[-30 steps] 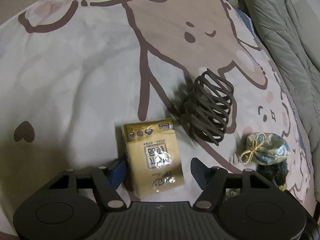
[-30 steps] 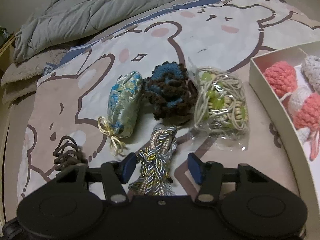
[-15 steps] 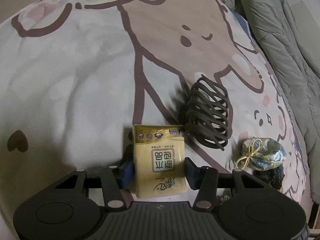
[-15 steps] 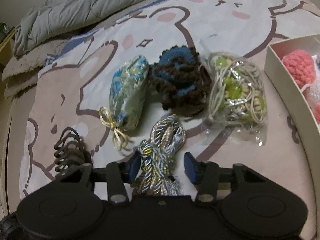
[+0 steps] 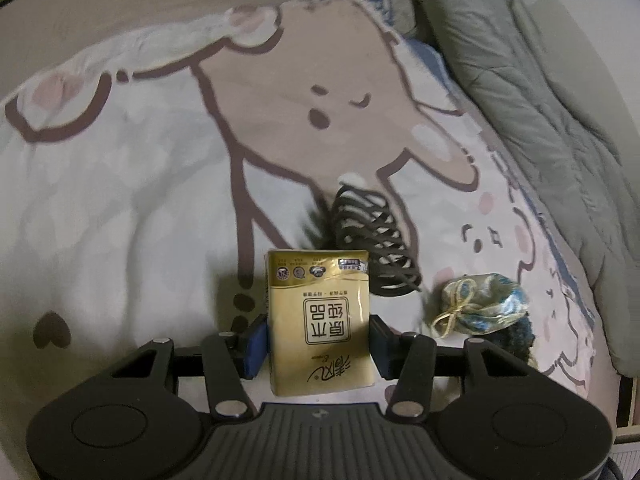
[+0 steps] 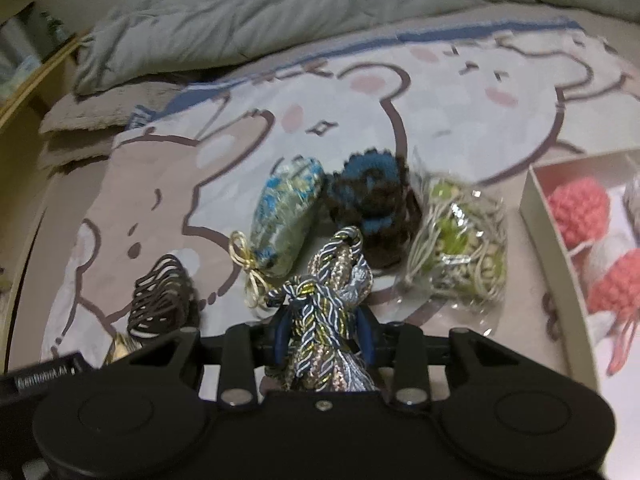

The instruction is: Organize objects

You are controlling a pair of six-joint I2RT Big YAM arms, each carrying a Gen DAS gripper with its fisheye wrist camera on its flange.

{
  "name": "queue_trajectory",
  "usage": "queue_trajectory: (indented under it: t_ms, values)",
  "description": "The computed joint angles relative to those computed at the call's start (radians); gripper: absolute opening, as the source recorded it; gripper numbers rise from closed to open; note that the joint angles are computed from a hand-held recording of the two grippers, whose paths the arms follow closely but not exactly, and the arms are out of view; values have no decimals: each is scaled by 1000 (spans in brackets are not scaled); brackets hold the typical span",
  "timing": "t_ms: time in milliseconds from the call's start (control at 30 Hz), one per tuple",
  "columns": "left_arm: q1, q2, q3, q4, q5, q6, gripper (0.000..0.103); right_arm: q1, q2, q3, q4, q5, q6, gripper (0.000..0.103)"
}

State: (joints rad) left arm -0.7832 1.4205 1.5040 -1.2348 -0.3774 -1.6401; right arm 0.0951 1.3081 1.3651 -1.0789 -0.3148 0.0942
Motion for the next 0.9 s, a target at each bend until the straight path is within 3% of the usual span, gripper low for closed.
queue_trajectory:
  t_ms: [167,467,900]
  values:
    - [-23,3,34,-19,-45,62,52,-30,-30,6,-9,-27,-65,36]
    - [-79,34,121,-49,-101,282,52,-79,-96,-2,-25,-76,-166,35]
    - [-146,100,268,-108,-197,512,52,-154,-167,-1,-41,-133,-315,35]
